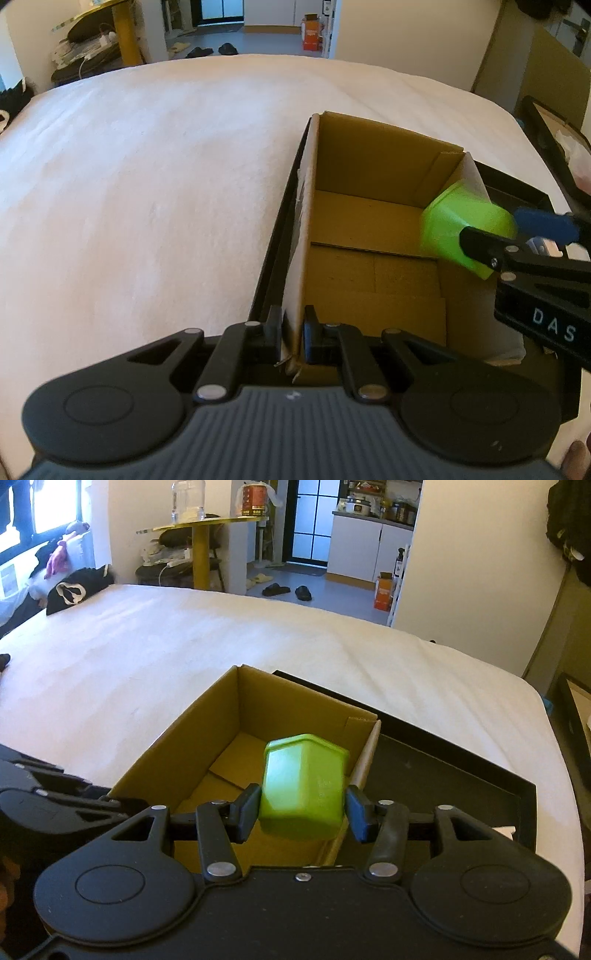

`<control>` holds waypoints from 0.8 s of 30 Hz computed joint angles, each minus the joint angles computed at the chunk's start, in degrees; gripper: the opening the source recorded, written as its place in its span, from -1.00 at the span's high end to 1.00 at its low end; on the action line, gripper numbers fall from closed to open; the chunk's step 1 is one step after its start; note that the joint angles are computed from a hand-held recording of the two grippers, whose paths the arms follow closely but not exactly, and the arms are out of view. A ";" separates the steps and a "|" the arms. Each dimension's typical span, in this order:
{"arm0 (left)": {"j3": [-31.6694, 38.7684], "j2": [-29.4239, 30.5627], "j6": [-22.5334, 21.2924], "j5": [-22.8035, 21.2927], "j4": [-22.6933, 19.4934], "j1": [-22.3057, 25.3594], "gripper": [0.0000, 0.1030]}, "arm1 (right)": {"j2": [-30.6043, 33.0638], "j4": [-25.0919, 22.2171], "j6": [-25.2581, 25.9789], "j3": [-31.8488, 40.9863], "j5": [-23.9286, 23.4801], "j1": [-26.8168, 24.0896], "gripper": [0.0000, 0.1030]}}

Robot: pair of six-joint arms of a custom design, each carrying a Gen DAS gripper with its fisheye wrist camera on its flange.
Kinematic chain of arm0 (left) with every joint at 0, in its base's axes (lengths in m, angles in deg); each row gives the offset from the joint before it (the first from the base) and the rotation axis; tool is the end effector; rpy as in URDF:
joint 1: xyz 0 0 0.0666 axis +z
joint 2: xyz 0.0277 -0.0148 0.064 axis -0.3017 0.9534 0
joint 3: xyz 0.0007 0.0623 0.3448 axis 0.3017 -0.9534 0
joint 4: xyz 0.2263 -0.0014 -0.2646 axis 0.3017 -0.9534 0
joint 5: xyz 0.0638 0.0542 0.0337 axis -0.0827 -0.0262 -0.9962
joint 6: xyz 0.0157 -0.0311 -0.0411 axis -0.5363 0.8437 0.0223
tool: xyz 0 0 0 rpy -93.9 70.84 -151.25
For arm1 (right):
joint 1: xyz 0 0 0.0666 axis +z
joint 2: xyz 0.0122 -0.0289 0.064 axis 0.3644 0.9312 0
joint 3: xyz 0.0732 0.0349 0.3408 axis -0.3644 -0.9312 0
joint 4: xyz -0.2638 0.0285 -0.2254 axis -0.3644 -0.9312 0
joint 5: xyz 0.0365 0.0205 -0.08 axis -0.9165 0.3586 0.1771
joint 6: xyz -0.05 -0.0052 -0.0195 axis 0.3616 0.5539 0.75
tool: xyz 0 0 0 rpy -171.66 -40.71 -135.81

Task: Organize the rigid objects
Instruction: 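Carry the green cube into the cardboard box and open the right tool, then move the right tool to the white charger and grasp it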

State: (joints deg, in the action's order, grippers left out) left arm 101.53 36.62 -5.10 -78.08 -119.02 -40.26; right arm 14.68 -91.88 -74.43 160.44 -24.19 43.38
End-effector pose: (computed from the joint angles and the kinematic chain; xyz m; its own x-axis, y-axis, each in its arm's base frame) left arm 0.5820 -0.2420 0.3845 -0.8390 0.1777 -0.5143 0.2292 0.9727 -0.0378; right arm 0.5370 0.2058 0.4101 -0.6913 -0.1080 -0.7145 -0.0682 0.9941 -0.0843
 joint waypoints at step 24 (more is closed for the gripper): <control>-3.77 -2.59 -1.32 -2.45 3.41 -1.03 0.79 | -11.63 1.58 -14.16 -15.60 2.81 -2.25 -0.31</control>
